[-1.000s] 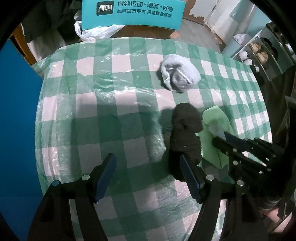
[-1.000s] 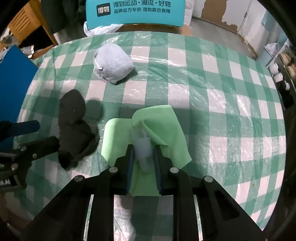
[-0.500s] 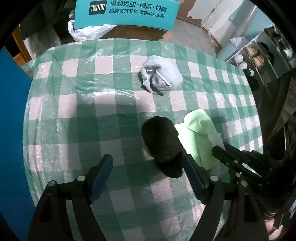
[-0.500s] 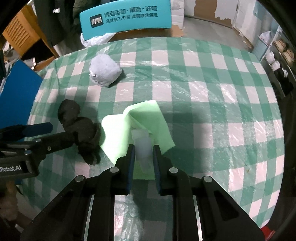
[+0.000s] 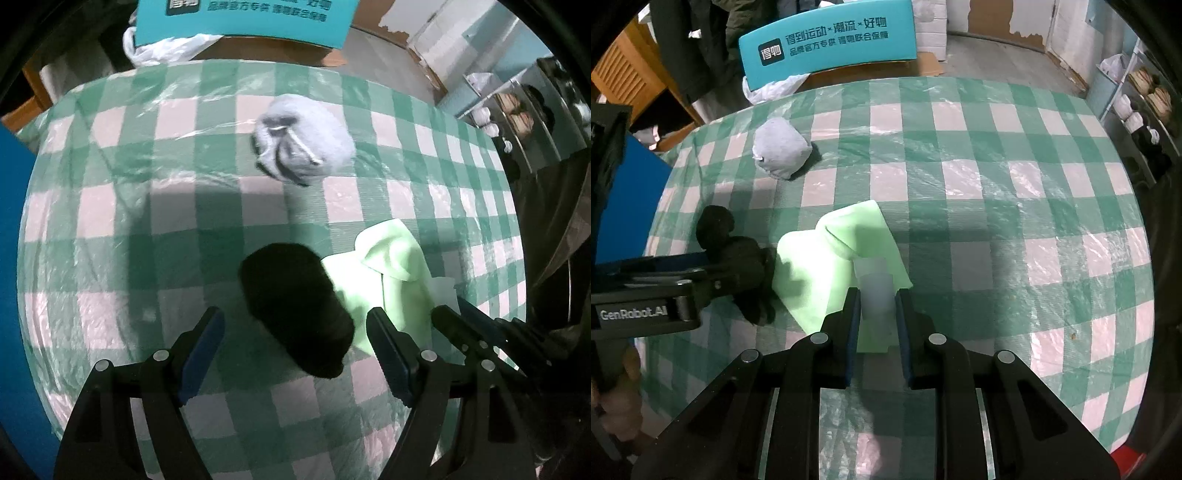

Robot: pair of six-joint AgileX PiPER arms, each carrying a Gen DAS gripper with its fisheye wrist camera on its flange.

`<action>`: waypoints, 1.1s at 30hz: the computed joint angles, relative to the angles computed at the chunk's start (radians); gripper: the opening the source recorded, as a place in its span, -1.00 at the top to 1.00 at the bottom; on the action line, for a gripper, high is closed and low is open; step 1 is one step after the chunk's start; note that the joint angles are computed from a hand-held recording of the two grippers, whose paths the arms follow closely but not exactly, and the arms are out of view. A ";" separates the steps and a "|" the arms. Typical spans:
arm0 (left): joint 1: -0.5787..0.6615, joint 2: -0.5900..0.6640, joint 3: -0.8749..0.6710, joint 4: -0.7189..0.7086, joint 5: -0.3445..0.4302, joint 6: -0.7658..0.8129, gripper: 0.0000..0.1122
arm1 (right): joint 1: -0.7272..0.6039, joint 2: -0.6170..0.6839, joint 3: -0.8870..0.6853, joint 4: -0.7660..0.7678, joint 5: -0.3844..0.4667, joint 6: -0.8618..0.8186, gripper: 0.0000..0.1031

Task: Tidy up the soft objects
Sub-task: 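Lift the black sock and light green cloth and carry both toward the box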

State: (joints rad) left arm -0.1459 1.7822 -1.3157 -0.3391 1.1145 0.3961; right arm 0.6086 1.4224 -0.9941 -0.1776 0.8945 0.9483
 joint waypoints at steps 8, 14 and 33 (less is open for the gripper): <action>-0.037 0.000 0.015 0.029 -0.032 0.004 0.12 | -0.006 -0.008 0.012 0.004 -0.003 -0.010 0.64; -0.025 -0.037 0.048 0.019 -0.059 0.048 0.20 | 0.000 0.011 -0.005 -0.001 0.004 -0.013 0.64; 0.039 -0.184 0.069 0.010 -0.025 0.148 0.21 | 0.064 -0.003 -0.108 -0.060 0.076 0.026 0.64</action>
